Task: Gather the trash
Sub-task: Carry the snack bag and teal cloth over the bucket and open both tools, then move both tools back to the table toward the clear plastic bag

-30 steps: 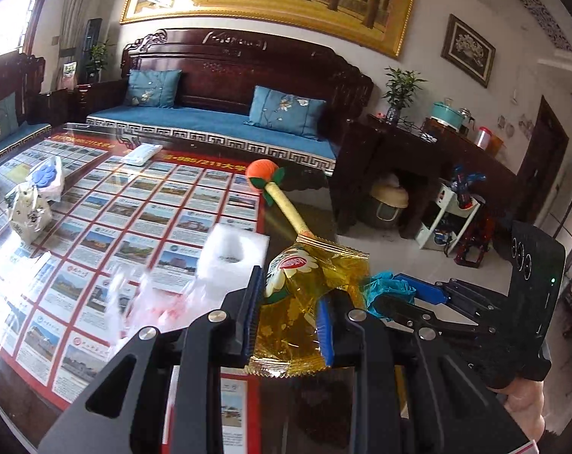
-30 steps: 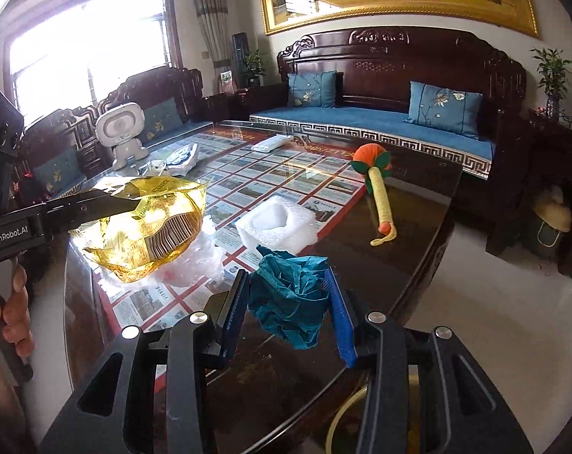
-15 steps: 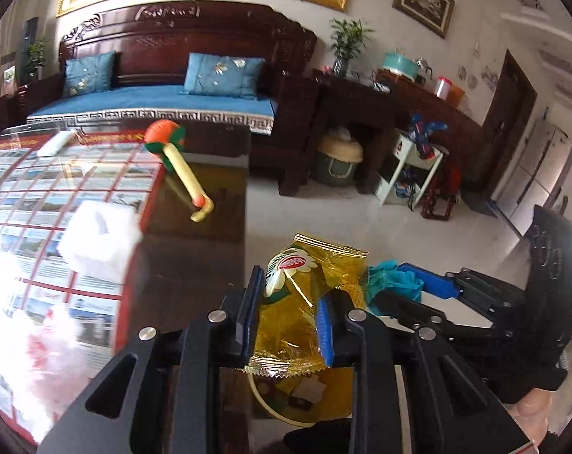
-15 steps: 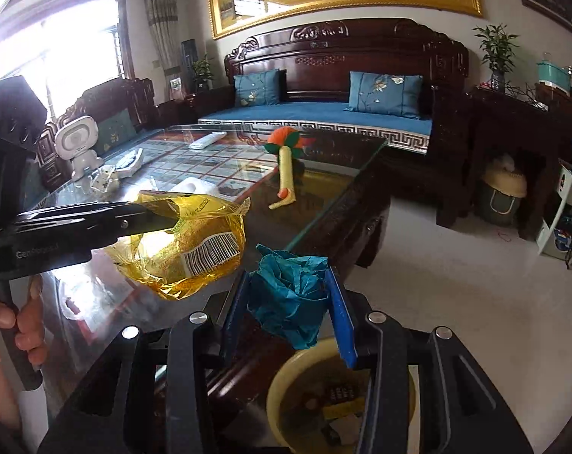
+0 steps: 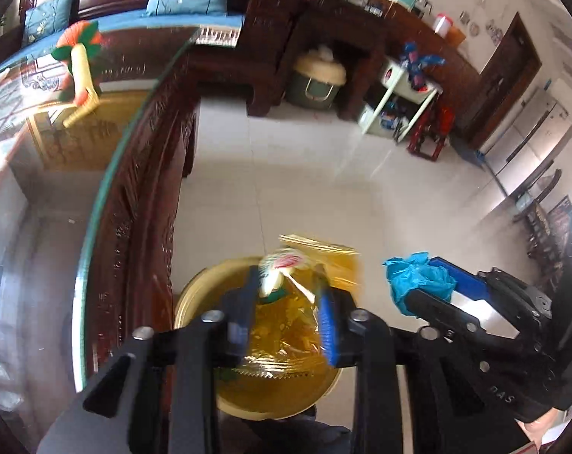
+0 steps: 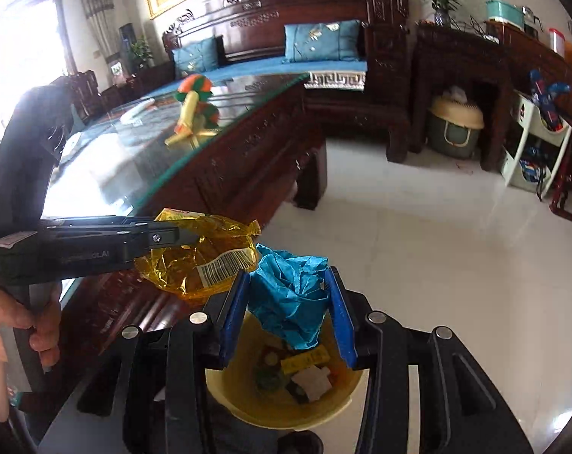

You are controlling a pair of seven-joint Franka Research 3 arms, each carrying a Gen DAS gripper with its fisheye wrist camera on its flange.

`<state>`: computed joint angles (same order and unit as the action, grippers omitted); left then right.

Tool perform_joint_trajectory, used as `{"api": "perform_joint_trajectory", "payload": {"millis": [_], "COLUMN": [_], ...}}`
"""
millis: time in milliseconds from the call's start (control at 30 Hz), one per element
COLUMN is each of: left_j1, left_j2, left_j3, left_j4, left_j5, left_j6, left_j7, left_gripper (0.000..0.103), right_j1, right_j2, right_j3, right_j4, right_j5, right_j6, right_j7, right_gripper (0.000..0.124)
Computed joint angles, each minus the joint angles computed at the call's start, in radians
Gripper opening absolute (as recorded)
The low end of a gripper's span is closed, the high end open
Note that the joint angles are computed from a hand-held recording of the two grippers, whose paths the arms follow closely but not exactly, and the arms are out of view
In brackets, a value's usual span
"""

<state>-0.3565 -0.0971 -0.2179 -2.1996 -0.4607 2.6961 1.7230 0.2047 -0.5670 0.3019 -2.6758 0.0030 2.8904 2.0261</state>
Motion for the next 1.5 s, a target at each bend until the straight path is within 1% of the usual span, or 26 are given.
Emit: {"api": "perform_joint_trajectory", "payload": {"millis": [33,67,100,167,200,233,333,500,567,600,633,667,867,1033,1100,1200,1300,1367,1433,1500], "left_j1": [0.004,0.006,0.008,0.012,0.013,0.014,0.019,0.021,0.018,0.015,0.014,0.011,0.001,-0.012,-0.018,-0.015,0.0,0.032,0.08,0.127], "left_j2": [0.021,0.031,0.041,0.051,0.054,0.057,0.056,0.001,-0.016,-0.023,-0.033,-0.041,-0.086,-0.133,-0.159,-0.226,-0.298,-0.365,-0.44,-0.514], "left_j3": [-0.005,-0.008,-0.011,-0.018,-0.021,-0.024,-0.031,-0.02,-0.015,-0.01,-0.007,-0.002,0.026,0.058,0.072,0.085,0.094,0.095,0.09,0.095], "left_j4": [0.015,0.021,0.027,0.032,0.034,0.035,0.032,-0.012,-0.025,-0.03,-0.037,-0.042,-0.077,-0.114,-0.131,-0.179,-0.228,-0.272,-0.315,-0.353], "left_j5": [0.031,0.036,0.043,0.052,0.053,0.061,0.099,0.132,0.153,0.158,0.163,0.165,0.173,0.145,0.135,0.156,0.211,0.276,0.352,0.413], "left_j6": [-0.015,-0.021,-0.022,-0.018,-0.018,-0.012,0.0,0.005,0.009,0.012,0.014,0.017,0.028,0.043,0.047,0.073,0.102,0.121,0.131,0.129], "left_j7": [-0.026,-0.03,-0.037,-0.038,-0.034,-0.039,-0.061,-0.075,-0.082,-0.081,-0.083,-0.083,-0.087,-0.067,-0.055,-0.064,-0.098,-0.138,-0.189,-0.229], "left_gripper": [0.042,0.053,0.059,0.062,0.067,0.068,0.068,0.068,0.068,0.068,0.068,0.068,0.068,0.068,0.068,0.068,0.068,0.069,0.07,0.077], "right_j1": [0.004,0.008,0.01,0.017,0.02,0.024,0.036,0.058,0.062,0.069,0.063,0.05,0.037,0.026,0.021,0.011,0.005,0.002,-0.005,-0.002], "right_j2": [0.007,0.011,0.019,0.031,0.039,0.046,0.068,0.089,0.093,0.094,0.093,0.09,0.086,0.083,0.078,0.075,0.081,0.09,0.112,0.143], "right_j3": [-0.008,-0.014,-0.018,-0.026,-0.033,-0.038,-0.048,-0.062,-0.062,-0.066,-0.059,-0.043,-0.012,0.019,0.034,0.059,0.085,0.102,0.13,0.148], "right_j4": [-0.006,-0.014,-0.017,-0.022,-0.02,-0.021,-0.018,-0.005,-0.003,0.0,0.002,0.004,0.036,0.065,0.076,0.1,0.131,0.153,0.188,0.228], "right_j5": [0.004,0.009,0.013,0.022,0.025,0.03,0.043,0.063,0.071,0.079,0.078,0.07,0.036,0.0,-0.018,-0.047,-0.074,-0.093,-0.114,-0.133], "right_j6": [0.005,0.011,0.013,0.016,0.016,0.017,0.022,0.028,0.036,0.038,0.04,0.04,0.019,0.002,0.0,0.009,0.026,0.044,0.06,0.077], "right_j7": [-0.004,-0.007,-0.009,-0.015,-0.023,-0.027,-0.041,-0.068,-0.07,-0.074,-0.069,-0.058,-0.043,-0.009,0.009,0.038,0.062,0.074,0.09,0.098], "right_gripper": [0.041,0.041,0.041,0.041,0.041,0.041,0.041,0.042,0.045,0.049,0.058,0.06,0.06,0.06,0.06,0.06,0.06,0.06,0.064,0.064]}}
